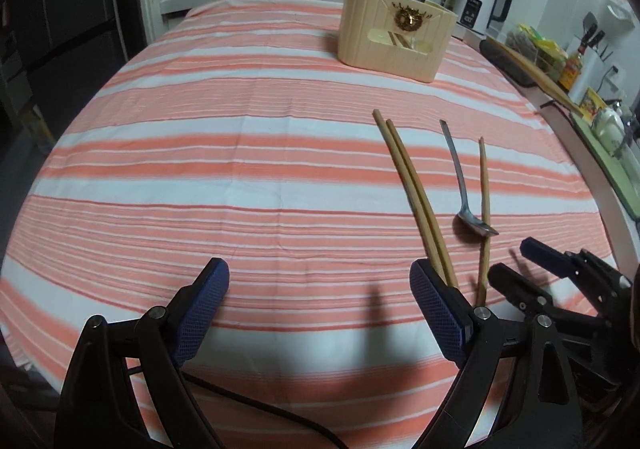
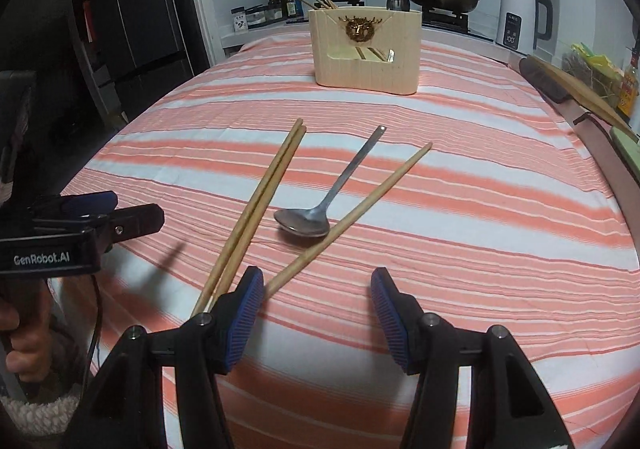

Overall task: Organize utensils
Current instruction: 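Withdraw both open tools back over the remaining chopsticks and spoon, then close the left tool on a wooden chopstick while the right tool grasps another chopstick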

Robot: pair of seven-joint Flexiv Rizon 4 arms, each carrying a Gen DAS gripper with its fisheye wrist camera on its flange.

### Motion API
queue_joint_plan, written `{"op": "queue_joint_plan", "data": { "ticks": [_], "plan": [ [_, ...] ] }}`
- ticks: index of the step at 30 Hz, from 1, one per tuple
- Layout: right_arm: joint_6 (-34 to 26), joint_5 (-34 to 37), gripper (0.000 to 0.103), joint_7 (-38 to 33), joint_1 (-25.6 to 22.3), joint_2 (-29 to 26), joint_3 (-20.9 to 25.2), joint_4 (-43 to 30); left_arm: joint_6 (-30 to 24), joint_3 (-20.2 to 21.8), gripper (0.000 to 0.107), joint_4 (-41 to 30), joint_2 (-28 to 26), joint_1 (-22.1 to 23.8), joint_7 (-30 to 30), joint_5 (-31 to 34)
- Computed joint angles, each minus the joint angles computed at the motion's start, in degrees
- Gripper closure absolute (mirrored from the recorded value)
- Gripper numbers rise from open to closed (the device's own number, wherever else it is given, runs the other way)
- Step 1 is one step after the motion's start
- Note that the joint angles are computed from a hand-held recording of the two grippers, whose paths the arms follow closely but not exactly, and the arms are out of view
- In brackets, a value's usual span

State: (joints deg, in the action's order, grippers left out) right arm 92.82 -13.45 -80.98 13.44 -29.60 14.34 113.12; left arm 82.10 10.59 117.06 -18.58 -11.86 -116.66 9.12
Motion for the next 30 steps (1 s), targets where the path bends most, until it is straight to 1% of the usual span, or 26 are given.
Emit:
{"op": "queue_joint_plan", "data": {
  "ticks": [4, 5, 6, 7, 8, 9, 10, 11, 12, 13, 14, 15, 16, 18, 22, 24, 28, 30],
  "plan": [
    [-3.44, -2.39, 0.047, 3.51, 7.38, -0.23, -8.04, -0.86, 0.07, 0.76, 0.014, 0.04, 0.35, -0.56, -0.79, 1.17],
    [-2.27, -3.10, 0.048, 4.55, 9.24, 0.06, -10.44, -0.03, 0.15, 0.98, 0.014, 0.08, 0.45, -0.76, -1.13, 1.53],
    [-1.81, -3.92, 0.052, 5.44, 10.91, 0.46, -12.71, 0.72, 0.21, 1.08, 0.014, 0.09, 0.50, -0.82, -1.32, 1.79],
    [-1.37, -4.46, 0.054, 5.98, 11.61, 0.82, -13.98, 1.36, 0.36, 1.03, 0.014, 0.10, 0.46, -0.79, -1.44, 1.93],
    [-0.91, -4.72, 0.060, 6.42, 11.77, 1.04, -14.57, 1.89, 0.69, 0.60, 0.014, 0.25, 0.38, -0.48, -1.22, 1.72],
    [-0.46, -4.95, 0.068, 6.78, 11.87, 1.27, -15.19, 2.42, 1.19, -0.25, 0.014, 0.53, 0.26, 0.10, -0.57, 1.10],
    [0.02, -5.26, 0.072, 7.04, 12.10, 1.54, -15.93, 2.99, 1.64, -1.32, 0.014, 0.81, 0.13, 0.76, 0.43, 0.22],
    [0.57, -5.65, 0.081, 7.34, 12.73, 1.83, -17.18, 3.66, 2.09, -2.82, 0.014, 1.18, -0.03, 1.72, 2.03, -1.04],
    [1.02, -5.87, 0.087, 7.42, 12.79, 1.95, -17.71, 4.02, 2.63, -4.40, 0.014, 1.61, -0.19, 2.66, 3.85, -2.44],
    [1.56, -6.04, 0.087, 7.57, 13.12, 2.10, -18.52, 4.46, 3.46, -6.15, 0.014, 2.23, -0.32, 3.71, 5.86, -4.05],
    [2.13, -6.38, 0.087, 8.15, 15.04, 2.33, -21.19, 5.23, 4.37, -7.80, 0.014, 2.98, -0.38, 4.67, 7.86, -5.68],
    [2.91, -6.63, 0.090, 8.51, 16.79, 2.54, -23.60, 6.10, 4.98, -8.81, 0.014, 3.54, -0.43, 5.10, 9.48, -6.96],
    [3.42, -6.74, 0.091, 8.47, 17.69, 2.56, -25.02, 6.53, 5.22, -9.01, 0.014, 3.79, -0.61, 4.83, 10.54, -7.69],
    [4.73, -6.44, 0.091, 8.28, 20.25, 2.80, -28.57, 7.83, 4.43, -6.92, 0.014, 3.25, -1.18, 2.30, 10.86, -7.78],
    [5.58, -4.73, 0.091, 7.13, 21.57, 2.96, -30.78, 8.69, 3.12, -4.78, 0.014, 2.13, -2.19, -0.40, 10.89, -7.89],
    [5.58, -3.81, 0.091, 6.61, 21.02, 2.98, -30.34, 8.61, 2.82, -4.31, 0.014, 1.64, -2.53, -0.97, 11.19, -7.76],
    [5.84, -2.60, 0.091, 5.86, 20.70, 2.90, -30.30, 8.59, 0.36, -0.41, 0.014, -0.52, -3.55, -4.46, 8.99, -4.47],
    [6.23, -2.05, 0.091, 5.41, 21.07, 2.75, -30.84, 8.70, -1.05, 2.28, 0.014, -1.99, -4.06, -6.78, 6.74, -1.31]
  ]
}}
